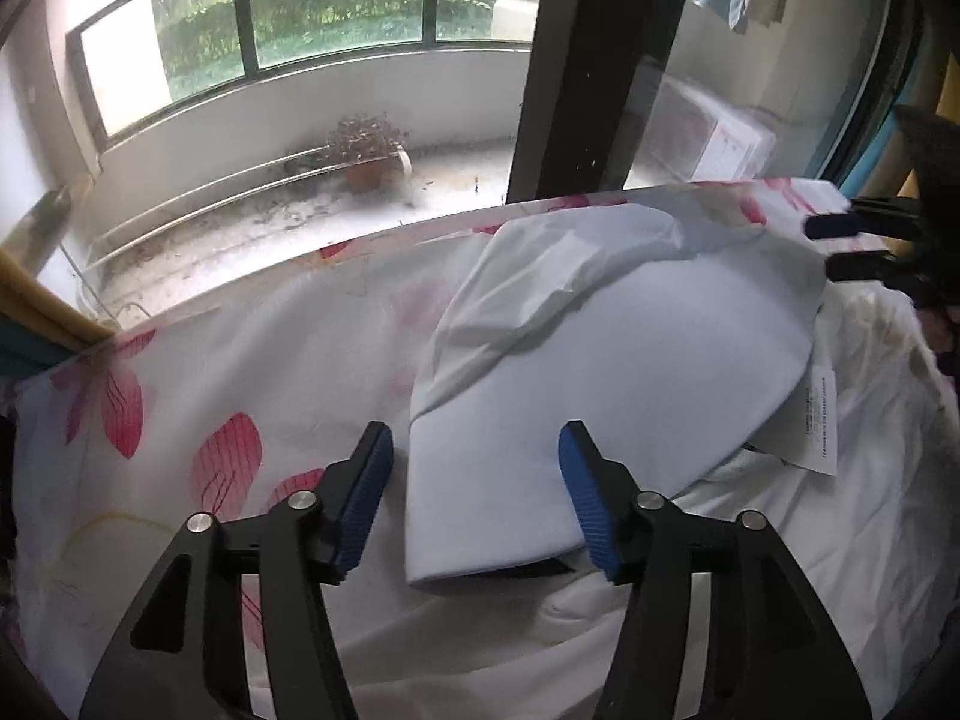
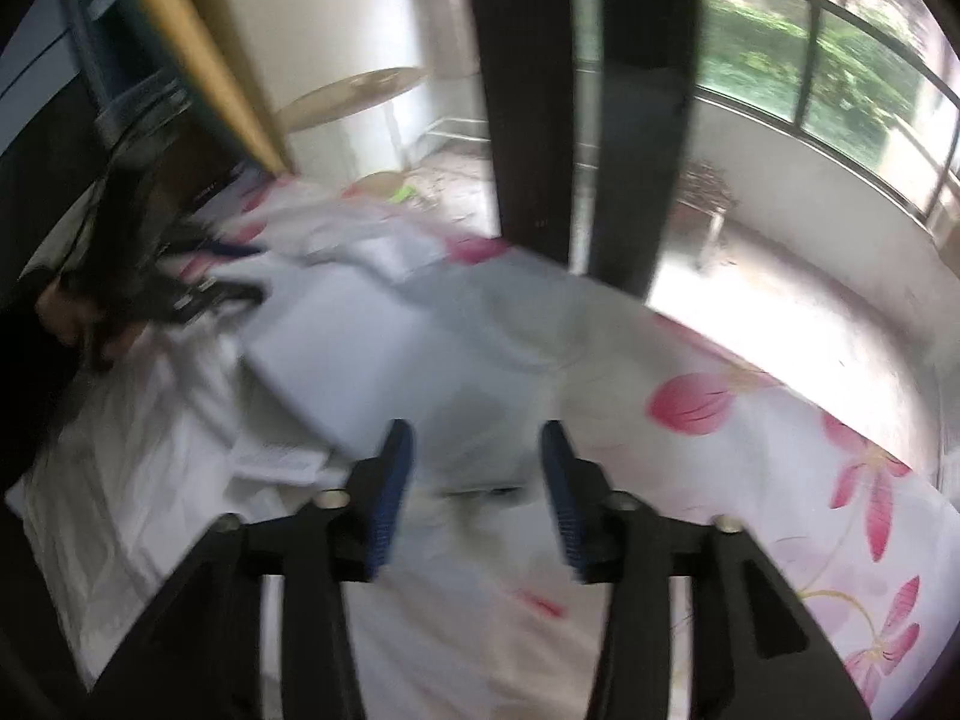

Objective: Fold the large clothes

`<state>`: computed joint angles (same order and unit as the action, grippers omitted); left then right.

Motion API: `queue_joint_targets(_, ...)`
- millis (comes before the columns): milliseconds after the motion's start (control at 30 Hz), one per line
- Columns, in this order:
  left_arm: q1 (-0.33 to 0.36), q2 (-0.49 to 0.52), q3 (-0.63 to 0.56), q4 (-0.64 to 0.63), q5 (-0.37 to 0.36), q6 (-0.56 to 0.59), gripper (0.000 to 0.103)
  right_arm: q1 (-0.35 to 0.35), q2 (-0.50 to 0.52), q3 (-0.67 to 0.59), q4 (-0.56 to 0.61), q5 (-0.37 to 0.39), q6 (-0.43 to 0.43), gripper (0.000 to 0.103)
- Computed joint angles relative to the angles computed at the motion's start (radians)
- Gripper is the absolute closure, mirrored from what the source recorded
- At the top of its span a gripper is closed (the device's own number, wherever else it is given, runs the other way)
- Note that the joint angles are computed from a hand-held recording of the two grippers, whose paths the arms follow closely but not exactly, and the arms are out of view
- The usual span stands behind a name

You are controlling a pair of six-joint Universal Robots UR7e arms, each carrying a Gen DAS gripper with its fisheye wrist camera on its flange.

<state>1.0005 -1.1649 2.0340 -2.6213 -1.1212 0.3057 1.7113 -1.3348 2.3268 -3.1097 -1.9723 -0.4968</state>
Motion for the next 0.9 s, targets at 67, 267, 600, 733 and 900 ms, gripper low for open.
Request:
queue_joint_targets(67,0.001,-0.004,-0.006,0.017,-0.006,0.006,0.040,-0.021,0.019,-0.027,0.015,0.001,0.028,0.045)
queue_joint_targets(267,-0.001,-0.005,0.026,-0.040,-0.023,0.035,0.034,-0.065,0.079,-0.078,0.099,0.082,0.040,0.045)
queue_joint_targets(600,-0.023,-0.013,0.050,-0.109,-0.029,0.089,0.084,0.048,0.150,-0.007,-0.211,-0.080,-0.161,0.090)
queue_joint_targets(733,-0.062,-0.051,0.118,-0.253,-0.025,0.150,0.089,0.144,0.234,0.034,-0.539,-0.200,-0.390,0.090)
queue_joint_targets(900,-0.117,-0.097,0.238,-0.452,-0.031,0.254,0.089,0.183,0.299,0.085,-0.738,-0.228,-0.520,0.089)
